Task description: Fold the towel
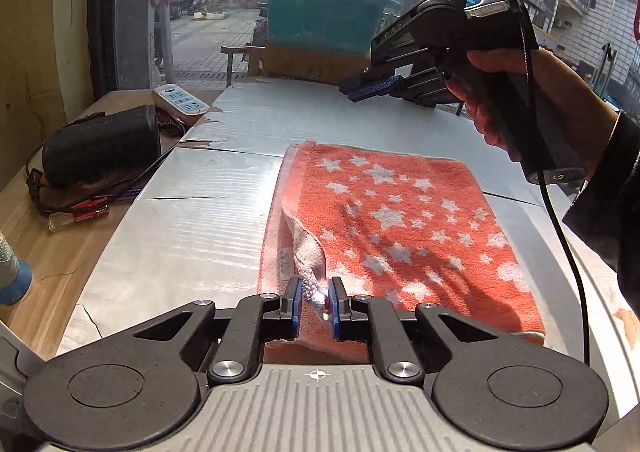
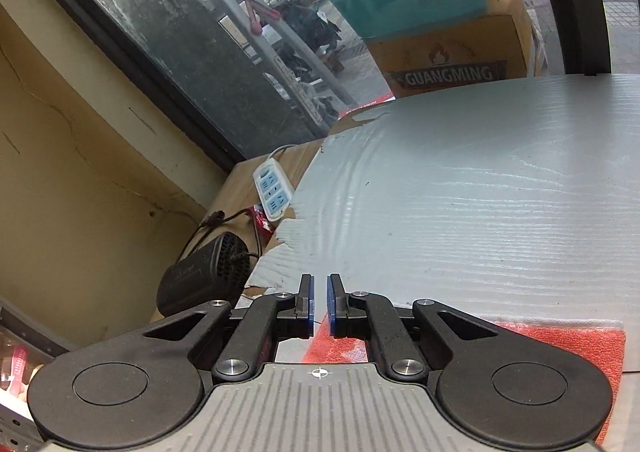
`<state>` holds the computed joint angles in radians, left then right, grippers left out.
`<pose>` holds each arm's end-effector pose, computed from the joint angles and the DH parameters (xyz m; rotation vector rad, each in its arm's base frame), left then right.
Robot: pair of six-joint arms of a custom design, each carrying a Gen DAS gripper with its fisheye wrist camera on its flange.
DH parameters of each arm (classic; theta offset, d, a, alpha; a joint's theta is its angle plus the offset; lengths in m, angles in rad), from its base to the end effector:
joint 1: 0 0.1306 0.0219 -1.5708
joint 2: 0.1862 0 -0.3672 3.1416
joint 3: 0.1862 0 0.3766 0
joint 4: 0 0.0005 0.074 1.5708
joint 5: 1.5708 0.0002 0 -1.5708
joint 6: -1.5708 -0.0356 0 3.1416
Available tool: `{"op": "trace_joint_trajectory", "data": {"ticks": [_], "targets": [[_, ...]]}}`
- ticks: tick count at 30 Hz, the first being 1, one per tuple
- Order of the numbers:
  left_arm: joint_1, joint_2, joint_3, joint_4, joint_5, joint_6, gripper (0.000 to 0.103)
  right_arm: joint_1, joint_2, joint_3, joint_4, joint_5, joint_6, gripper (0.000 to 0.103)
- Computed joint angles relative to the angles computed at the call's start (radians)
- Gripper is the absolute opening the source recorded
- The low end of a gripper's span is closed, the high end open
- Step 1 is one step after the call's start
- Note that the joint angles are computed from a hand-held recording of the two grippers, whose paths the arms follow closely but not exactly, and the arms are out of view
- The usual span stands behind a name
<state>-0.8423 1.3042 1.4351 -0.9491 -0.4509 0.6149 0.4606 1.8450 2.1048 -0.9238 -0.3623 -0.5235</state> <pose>0.3029 -0.3169 0.4682 0.0536 2.2959 -0.2104 0.5620 0.2924 0.4900 -0.1353 2.3489 0.9177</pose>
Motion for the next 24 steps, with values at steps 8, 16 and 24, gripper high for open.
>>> {"op": "trace_joint_trajectory", "data": {"ticks": [8,16,24], "targets": [[-0.002,-0.009,0.011,-0.074,-0.102,0.013,0.022,0.024,-0.026,-0.037,-0.087,0.037,0.167,0.008],[0.013,0.022,0.037,-0.074,-0.042,0.008,0.026,0.061,0.048,0.063,-0.140,0.167,0.163,0.008],[0.016,0.044,0.017,-0.062,0.027,-0.001,0.029,0.075,0.309,0.472,-0.377,0.174,0.147,0.008]]}}
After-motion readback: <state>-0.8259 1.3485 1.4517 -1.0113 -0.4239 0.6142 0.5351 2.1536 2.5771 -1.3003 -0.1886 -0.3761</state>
